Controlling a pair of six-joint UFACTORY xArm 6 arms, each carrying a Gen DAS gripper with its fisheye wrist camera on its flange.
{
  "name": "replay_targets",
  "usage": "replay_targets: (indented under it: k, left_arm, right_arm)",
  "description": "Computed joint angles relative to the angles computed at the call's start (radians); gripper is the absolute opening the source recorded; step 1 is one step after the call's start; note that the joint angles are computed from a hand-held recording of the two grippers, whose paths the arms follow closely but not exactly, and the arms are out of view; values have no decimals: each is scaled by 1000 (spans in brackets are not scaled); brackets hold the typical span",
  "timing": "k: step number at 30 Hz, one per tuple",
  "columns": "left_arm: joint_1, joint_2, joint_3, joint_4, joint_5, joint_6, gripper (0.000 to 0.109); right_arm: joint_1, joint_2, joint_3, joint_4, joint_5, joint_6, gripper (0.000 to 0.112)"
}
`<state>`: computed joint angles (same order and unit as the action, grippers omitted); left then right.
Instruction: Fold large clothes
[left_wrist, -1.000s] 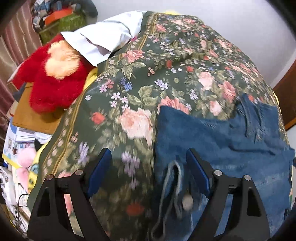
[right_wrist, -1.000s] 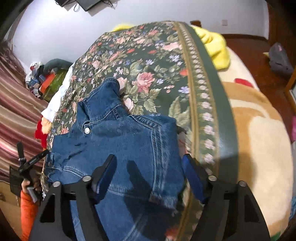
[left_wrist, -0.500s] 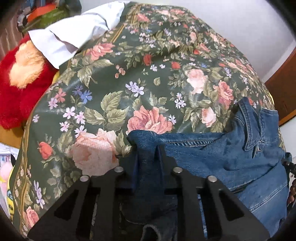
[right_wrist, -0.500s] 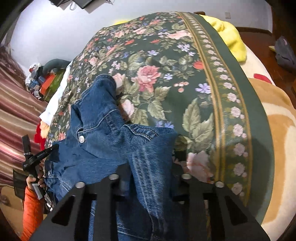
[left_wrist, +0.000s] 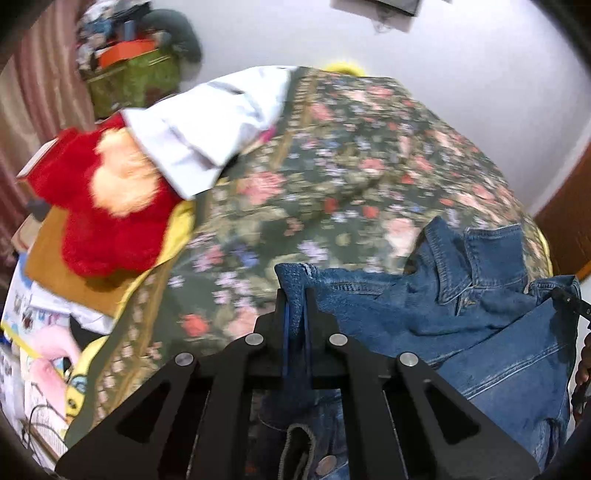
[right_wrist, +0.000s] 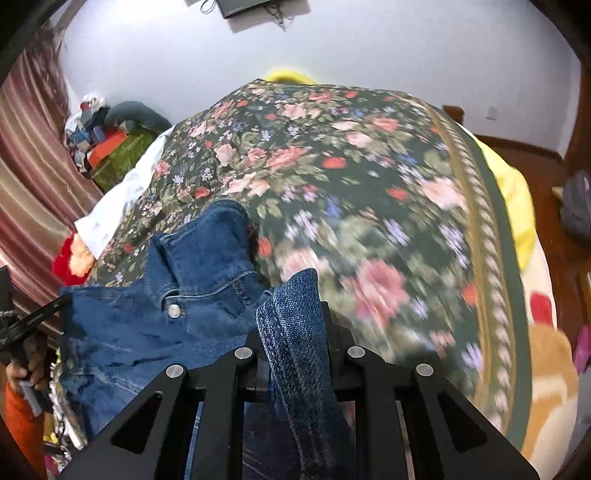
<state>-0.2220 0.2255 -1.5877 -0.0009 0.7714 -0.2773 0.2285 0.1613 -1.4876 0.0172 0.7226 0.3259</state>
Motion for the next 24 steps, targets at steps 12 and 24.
replay_targets:
  k: [12, 24]
  left_arm:
    - [56, 32, 61, 110, 21, -74, 13]
    - [28, 57, -12, 208, 135, -121, 22]
  right_arm:
    - [-13, 152, -91, -74, 28, 33, 24]
    - [-14, 96, -48, -210, 84, 113, 75]
